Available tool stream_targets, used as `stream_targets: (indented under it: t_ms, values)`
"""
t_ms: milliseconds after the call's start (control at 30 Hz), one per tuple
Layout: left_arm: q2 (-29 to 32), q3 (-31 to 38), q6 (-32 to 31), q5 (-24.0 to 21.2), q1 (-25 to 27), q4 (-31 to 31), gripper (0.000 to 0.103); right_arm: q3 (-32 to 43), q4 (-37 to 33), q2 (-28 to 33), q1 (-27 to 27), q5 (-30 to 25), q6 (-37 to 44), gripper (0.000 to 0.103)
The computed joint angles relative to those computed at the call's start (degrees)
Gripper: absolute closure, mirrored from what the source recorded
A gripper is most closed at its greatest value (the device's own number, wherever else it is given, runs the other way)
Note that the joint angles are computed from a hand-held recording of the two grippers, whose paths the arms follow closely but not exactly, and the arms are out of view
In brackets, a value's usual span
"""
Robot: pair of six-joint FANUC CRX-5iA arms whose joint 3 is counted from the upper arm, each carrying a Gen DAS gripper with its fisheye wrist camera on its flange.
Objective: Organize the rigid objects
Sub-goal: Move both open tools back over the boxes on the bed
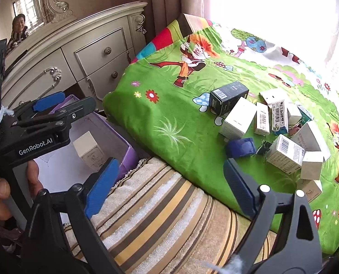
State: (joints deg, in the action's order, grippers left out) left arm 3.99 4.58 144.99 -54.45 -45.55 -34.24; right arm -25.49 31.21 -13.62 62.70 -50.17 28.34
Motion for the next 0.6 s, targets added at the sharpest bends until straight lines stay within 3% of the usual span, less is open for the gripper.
stream_targets:
  t_ms: [300,600]
  values:
    - [2.0,1.1,-8.7,3.3,0.9,7.8,0.017,-6.8,9.6,-5.3,0.0,-4.2,-12.1,0.005]
    - [4.6,2.3,-15.7,7.6,1.5,15.5,0.017,-9.8,4.4,-11.0,-3.8,-6.9,-10.0,0.005]
